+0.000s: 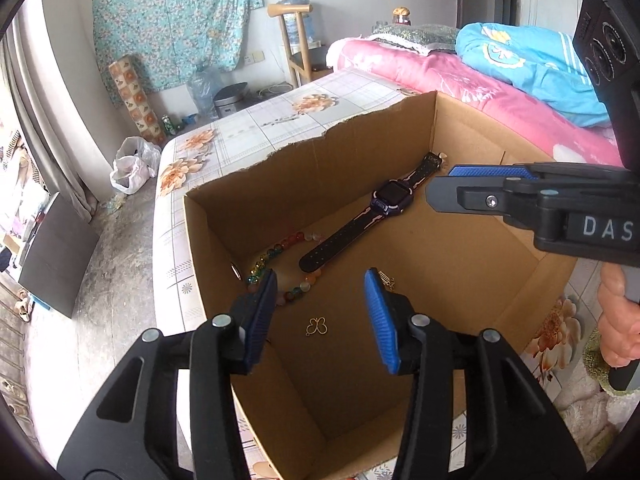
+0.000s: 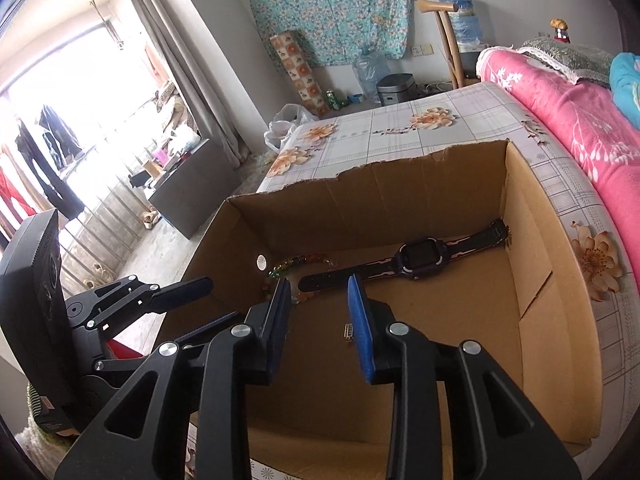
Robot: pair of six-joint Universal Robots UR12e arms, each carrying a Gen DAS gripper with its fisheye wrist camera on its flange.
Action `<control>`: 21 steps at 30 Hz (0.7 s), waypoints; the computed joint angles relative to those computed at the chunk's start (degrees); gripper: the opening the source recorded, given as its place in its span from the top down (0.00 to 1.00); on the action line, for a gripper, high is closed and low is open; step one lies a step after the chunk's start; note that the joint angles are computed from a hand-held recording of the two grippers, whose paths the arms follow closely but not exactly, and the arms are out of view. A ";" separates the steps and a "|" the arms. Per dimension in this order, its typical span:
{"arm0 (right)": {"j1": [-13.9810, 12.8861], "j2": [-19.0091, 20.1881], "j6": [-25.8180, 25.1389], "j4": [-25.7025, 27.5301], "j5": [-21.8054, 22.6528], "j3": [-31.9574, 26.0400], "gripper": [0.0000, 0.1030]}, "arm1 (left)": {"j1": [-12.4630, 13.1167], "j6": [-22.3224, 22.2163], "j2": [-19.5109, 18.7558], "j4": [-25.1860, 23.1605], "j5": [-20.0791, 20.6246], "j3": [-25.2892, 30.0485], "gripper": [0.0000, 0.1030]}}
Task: Organize jewelry
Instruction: 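Carry the gold charm in the left gripper over into the box, then open the left gripper to drop the gold charm into the box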
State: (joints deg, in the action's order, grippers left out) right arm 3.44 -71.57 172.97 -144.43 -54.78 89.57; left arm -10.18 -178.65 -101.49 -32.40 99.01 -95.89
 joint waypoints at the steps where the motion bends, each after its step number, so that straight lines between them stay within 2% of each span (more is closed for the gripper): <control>1: -0.22 -0.36 0.33 -1.14 0.49 0.51 0.66 | -0.08 0.06 0.31 0.98 -0.05 -0.38 0.54; 6: -1.29 -2.29 2.06 -5.83 2.73 3.13 0.56 | -0.66 -0.45 2.62 4.70 -0.59 -2.88 0.40; 11: -2.41 -4.26 2.84 -9.01 5.74 5.83 0.47 | -1.23 -0.50 4.95 7.23 -2.02 -5.52 0.30; 17: -4.28 -7.05 2.42 -13.29 9.63 9.95 0.44 | -2.23 -0.18 6.82 9.24 -3.02 -8.30 0.27; 21: -6.20 -9.51 1.22 -16.41 8.56 13.56 0.43 | -2.65 -1.10 7.74 10.09 -5.62 -9.95 0.27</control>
